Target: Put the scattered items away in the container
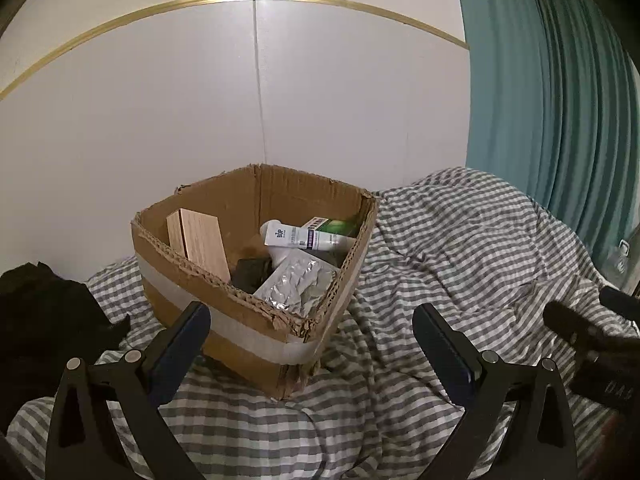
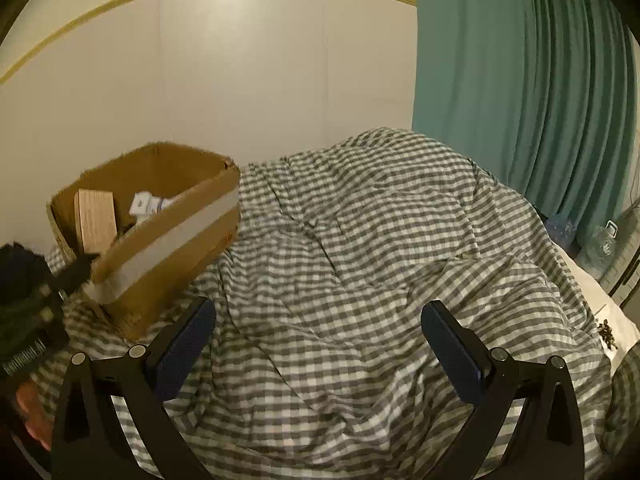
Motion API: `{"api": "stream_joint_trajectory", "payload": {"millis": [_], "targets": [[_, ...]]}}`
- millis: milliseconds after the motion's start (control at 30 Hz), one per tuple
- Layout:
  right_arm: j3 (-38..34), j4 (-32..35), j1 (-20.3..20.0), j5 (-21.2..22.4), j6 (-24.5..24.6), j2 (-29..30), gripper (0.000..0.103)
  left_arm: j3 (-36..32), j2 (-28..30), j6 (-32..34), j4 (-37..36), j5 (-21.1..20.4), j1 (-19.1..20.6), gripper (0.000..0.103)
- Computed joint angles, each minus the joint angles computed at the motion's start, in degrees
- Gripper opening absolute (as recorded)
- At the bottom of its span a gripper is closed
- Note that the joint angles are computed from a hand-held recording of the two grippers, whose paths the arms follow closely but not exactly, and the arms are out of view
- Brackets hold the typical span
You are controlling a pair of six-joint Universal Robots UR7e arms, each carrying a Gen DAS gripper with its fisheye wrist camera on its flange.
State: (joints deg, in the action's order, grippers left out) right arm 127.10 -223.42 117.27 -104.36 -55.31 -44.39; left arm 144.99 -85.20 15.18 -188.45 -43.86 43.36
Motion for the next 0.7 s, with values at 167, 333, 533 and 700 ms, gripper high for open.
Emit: {"api": "stream_joint_trajectory", "payload": {"millis": [167,333,533,700], "targets": [[-0.18,-0.10,0.04,0.61,-0.23,0.42,0.103,0.10,0.50,-1.18,-0.67,0.26,0.56,0.103],[0.78,-0.49,0.53,-0.21,-0.05,0.23,0.103,0.39,-0.38,-1.69,-0.50,0.38,0.65,0.103],[0.89,-1.23,0.43,-0.51,-0.53,0.64,0.103,1.01,-0.66,-0.89,-2.36,1.06,-0.03,0.103],[0.84,-1.13,0.41,-0.58,-0.59,0.67,0.103,1.30,-1.09,-0.66,-2.65,1.11,-0.51,0.103]]}}
